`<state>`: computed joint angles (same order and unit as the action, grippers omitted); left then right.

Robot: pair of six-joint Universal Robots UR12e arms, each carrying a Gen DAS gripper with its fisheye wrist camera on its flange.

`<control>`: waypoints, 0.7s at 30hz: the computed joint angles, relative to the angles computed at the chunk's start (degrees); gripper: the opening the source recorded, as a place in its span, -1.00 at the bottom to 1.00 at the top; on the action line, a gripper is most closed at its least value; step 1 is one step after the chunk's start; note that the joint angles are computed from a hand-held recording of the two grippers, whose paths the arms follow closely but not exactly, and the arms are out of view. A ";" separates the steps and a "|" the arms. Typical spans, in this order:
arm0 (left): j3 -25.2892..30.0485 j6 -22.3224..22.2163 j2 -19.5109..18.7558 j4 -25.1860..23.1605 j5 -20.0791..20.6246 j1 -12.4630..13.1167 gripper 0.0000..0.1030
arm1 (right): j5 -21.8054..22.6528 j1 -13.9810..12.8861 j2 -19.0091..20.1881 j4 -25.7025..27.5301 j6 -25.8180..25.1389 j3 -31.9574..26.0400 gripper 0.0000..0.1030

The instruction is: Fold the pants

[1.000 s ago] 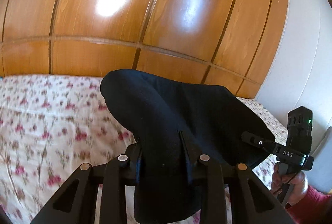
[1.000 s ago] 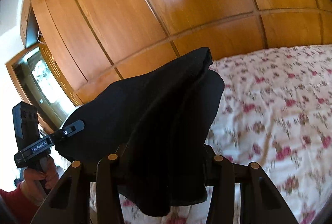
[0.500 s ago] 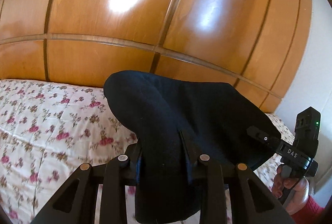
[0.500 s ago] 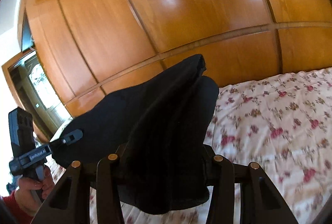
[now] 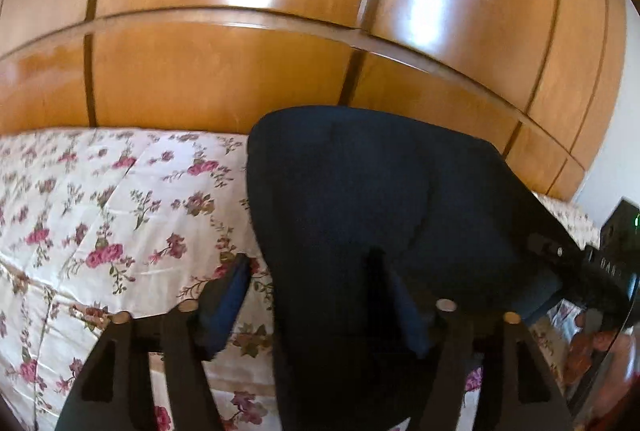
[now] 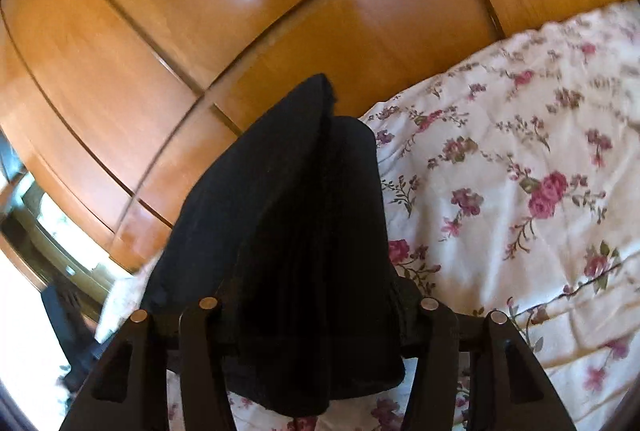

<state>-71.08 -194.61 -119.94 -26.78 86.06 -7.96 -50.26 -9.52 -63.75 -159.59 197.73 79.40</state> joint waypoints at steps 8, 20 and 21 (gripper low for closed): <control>-0.19 -1.25 0.73 -0.76 3.48 -0.80 0.53 | -5.17 0.99 -0.59 2.30 -2.02 -0.31 0.36; -8.69 -3.54 8.68 -6.27 14.21 -5.75 0.50 | -13.24 2.22 -9.00 5.80 -4.01 7.00 0.99; -9.10 -4.60 9.20 -7.86 15.01 -6.08 0.50 | -14.38 2.51 -9.98 6.50 -5.40 8.02 0.99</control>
